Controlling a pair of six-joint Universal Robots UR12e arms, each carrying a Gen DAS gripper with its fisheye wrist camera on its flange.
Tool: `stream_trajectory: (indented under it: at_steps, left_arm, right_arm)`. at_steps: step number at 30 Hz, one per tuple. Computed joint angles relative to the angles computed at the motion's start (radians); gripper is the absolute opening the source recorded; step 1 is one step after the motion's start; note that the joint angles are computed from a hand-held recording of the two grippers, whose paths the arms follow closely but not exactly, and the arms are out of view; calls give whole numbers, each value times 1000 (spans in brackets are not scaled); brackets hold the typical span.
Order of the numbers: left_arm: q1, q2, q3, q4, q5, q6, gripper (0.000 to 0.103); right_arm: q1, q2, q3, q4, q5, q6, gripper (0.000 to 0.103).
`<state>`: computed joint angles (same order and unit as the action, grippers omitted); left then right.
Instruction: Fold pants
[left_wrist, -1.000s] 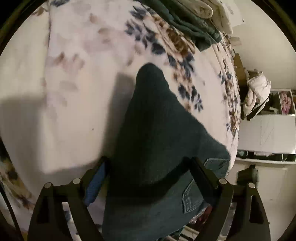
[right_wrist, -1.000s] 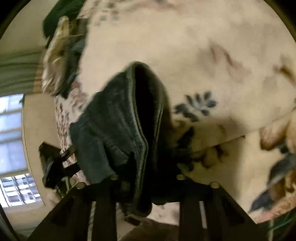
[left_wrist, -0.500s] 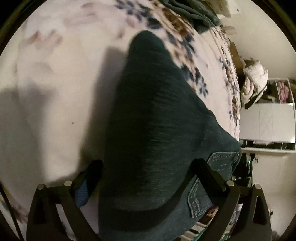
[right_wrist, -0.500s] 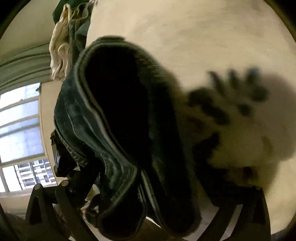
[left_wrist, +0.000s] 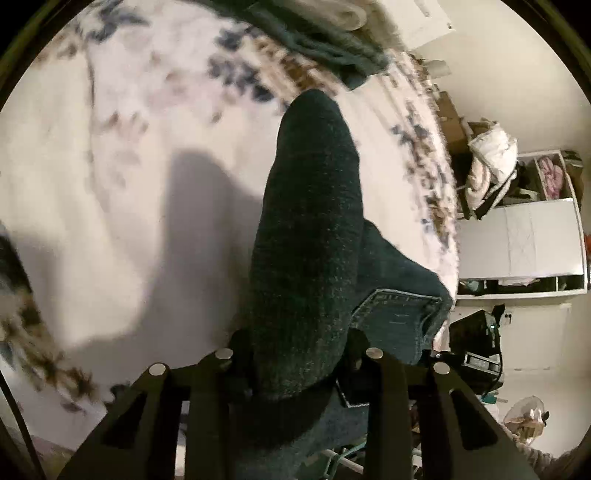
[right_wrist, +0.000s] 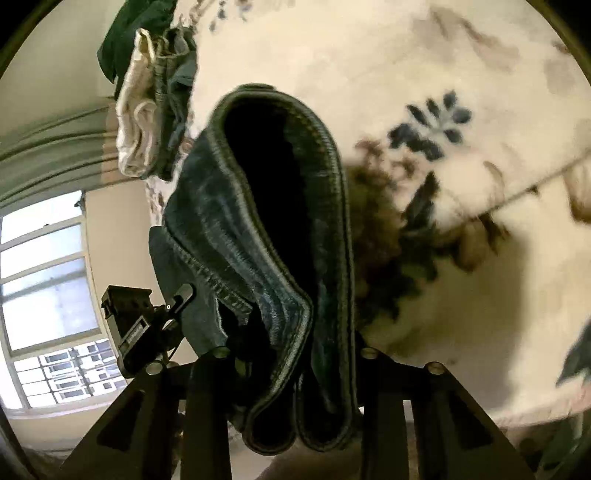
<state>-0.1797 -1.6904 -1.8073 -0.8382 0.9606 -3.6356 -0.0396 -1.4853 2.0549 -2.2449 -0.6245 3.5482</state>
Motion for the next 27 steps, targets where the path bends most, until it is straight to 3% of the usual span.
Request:
stream_trajectory:
  at_steps: [6, 11, 16, 20, 24, 27]
  left_arm:
    - [3, -11, 106, -39, 7, 11, 28]
    - [34, -72, 259, -75, 16, 44, 28]
    - [93, -187, 470, -127, 4, 96, 28]
    - [141, -325, 680, -193, -7, 125, 28]
    - [172, -451, 857, -270, -9, 147, 28]
    - [184, -545, 981, -369, 11, 177, 29]
  right_arm:
    - [-12, -28, -55, 2, 22, 7, 32]
    - [21, 59, -233, -58, 20, 90, 32]
    - [71, 227, -501, -136, 6, 211, 32]
    - [112, 419, -801, -138, -12, 291, 32]
    - [140, 598, -1077, -58, -16, 323, 32]
    - [156, 729, -1268, 65, -21, 323, 32]
